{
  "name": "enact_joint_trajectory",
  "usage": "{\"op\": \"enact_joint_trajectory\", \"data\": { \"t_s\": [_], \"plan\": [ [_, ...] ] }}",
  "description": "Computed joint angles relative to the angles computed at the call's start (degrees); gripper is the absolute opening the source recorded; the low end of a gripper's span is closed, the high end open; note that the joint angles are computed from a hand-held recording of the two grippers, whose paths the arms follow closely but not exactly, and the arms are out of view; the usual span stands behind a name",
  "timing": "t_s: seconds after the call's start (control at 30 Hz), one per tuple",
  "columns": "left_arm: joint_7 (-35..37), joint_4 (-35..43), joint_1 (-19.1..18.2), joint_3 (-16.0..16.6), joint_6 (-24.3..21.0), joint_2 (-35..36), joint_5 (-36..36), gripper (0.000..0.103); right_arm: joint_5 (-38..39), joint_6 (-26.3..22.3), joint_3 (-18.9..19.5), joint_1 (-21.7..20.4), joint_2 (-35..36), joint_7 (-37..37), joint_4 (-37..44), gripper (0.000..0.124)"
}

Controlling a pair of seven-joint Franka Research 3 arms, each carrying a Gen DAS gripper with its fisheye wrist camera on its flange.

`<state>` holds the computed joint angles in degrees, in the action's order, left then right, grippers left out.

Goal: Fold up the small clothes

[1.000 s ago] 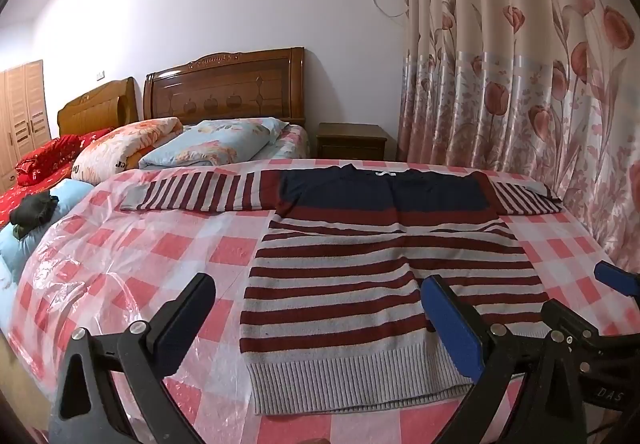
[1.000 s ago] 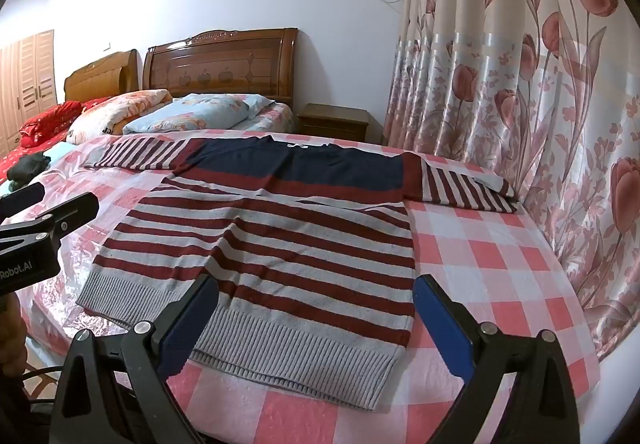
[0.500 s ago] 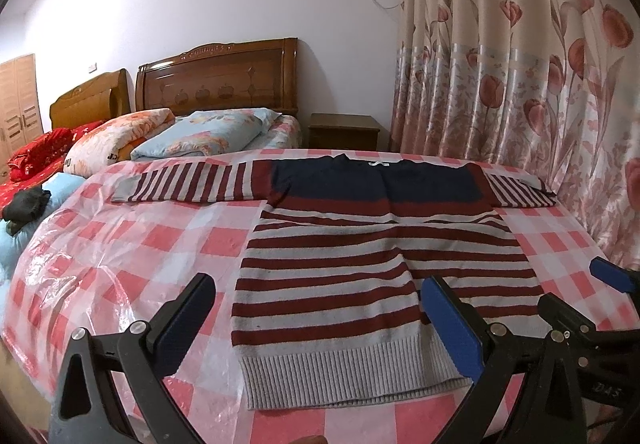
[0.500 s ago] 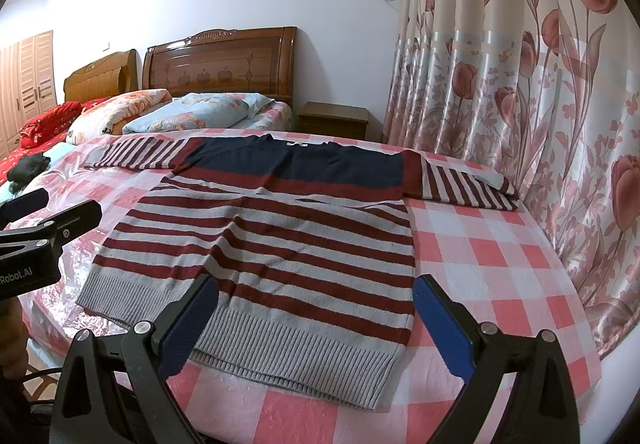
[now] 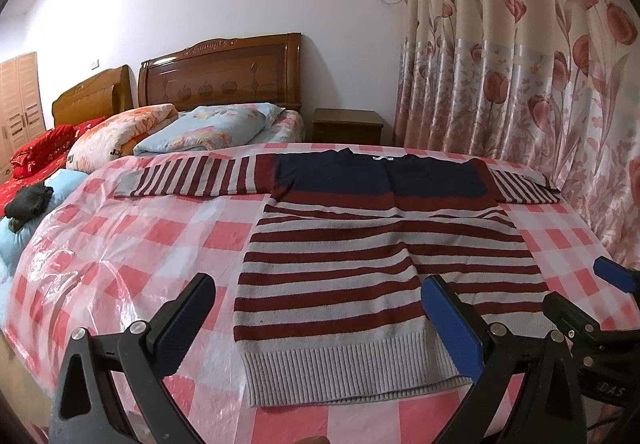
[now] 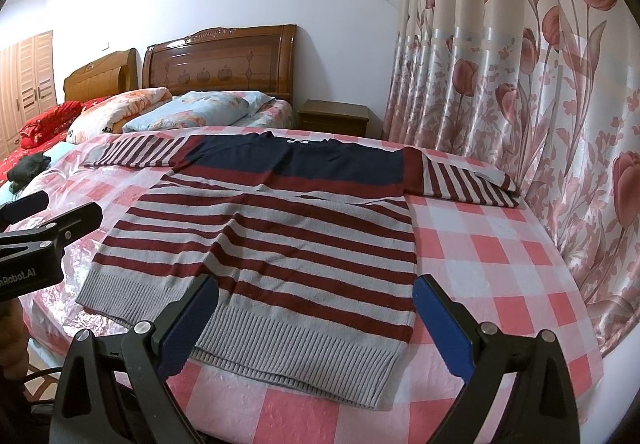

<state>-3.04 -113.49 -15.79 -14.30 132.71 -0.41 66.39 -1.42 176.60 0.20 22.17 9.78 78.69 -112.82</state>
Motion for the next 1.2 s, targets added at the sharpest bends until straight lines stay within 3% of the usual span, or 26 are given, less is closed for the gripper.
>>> {"op": "enact_joint_trajectory", "data": {
  "t_s": [0.4,0.5,0.87,0.93,1.0,1.03,1.2],
  "plan": [
    [2.2,0.7,-0.7,-0.3,-3.1,0.2,0.0,0.103,-3.9,-1.0,-2.0,1.5,0.2,3.7,0.6,0.1],
    [-0.8,0.2,-0.6,-0.1,-1.6,0.1,1.5,0.103,-5.1,-1.4,-2.4,1.7,0.2,5.2,0.8,0.1],
    [-1.1,0.2,-0.2,0.2,0.9,0.3,-2.1,0.103,-13.3,-3.1,-4.8,2.6,0.9,13.4,2.1,0.1],
    [-0.6,0.2,0.0,0.3,1.4,0.4,-2.5,0.103,-19.5,-3.1,-8.4,5.0,1.5,18.9,3.0,0.1],
    [0.4,0.7,0.3,0.6,1.9,0.9,-3.4,0.103,-32.8,-3.8,-15.9,10.1,3.1,30.9,5.9,0.1],
    [0.9,1.4,0.4,0.8,1.7,1.6,-3.4,0.103,-36.3,-4.6,-17.7,11.0,4.0,34.7,7.6,0.1],
    [3.5,9.8,1.3,3.3,3.3,8.8,-0.3,0.103,-26.9,-5.4,-11.0,2.2,11.0,31.6,19.0,0.1]
  ]
}}
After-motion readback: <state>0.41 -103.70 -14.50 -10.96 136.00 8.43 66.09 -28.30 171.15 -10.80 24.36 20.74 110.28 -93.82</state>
